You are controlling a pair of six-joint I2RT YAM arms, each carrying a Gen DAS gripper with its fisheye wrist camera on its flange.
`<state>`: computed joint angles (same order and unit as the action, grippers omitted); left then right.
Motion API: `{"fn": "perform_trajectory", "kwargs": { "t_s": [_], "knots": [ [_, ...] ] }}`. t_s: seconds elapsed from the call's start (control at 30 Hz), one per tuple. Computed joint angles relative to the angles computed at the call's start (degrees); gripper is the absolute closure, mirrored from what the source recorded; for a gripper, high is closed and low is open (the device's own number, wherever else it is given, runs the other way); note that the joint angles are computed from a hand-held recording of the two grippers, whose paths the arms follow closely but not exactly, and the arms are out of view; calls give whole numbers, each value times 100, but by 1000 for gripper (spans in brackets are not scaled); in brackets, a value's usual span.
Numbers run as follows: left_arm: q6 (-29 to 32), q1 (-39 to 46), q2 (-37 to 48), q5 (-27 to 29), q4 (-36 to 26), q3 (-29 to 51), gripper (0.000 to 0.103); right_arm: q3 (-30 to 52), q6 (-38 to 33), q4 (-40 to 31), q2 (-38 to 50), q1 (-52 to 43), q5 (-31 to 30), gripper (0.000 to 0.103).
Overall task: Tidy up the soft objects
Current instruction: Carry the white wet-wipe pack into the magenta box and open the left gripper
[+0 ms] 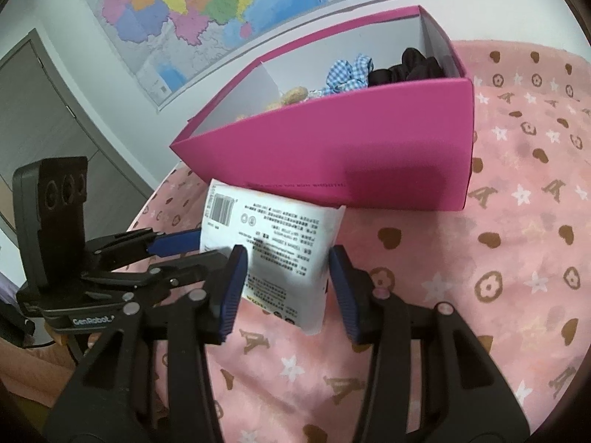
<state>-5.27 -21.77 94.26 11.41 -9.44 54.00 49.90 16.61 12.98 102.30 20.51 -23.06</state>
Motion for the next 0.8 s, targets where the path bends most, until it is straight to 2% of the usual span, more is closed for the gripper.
{"fn": "perform_trajectory", "kwargs": {
  "t_s": [0.47,0.8],
  "knots": [
    [13,93,-613,142,-121,88,58,46,-276,-316,-862,59,106,54],
    [100,178,-519,-25,-252,847,58,625,-327,-414,-818,-44,20,54]
  ]
}}
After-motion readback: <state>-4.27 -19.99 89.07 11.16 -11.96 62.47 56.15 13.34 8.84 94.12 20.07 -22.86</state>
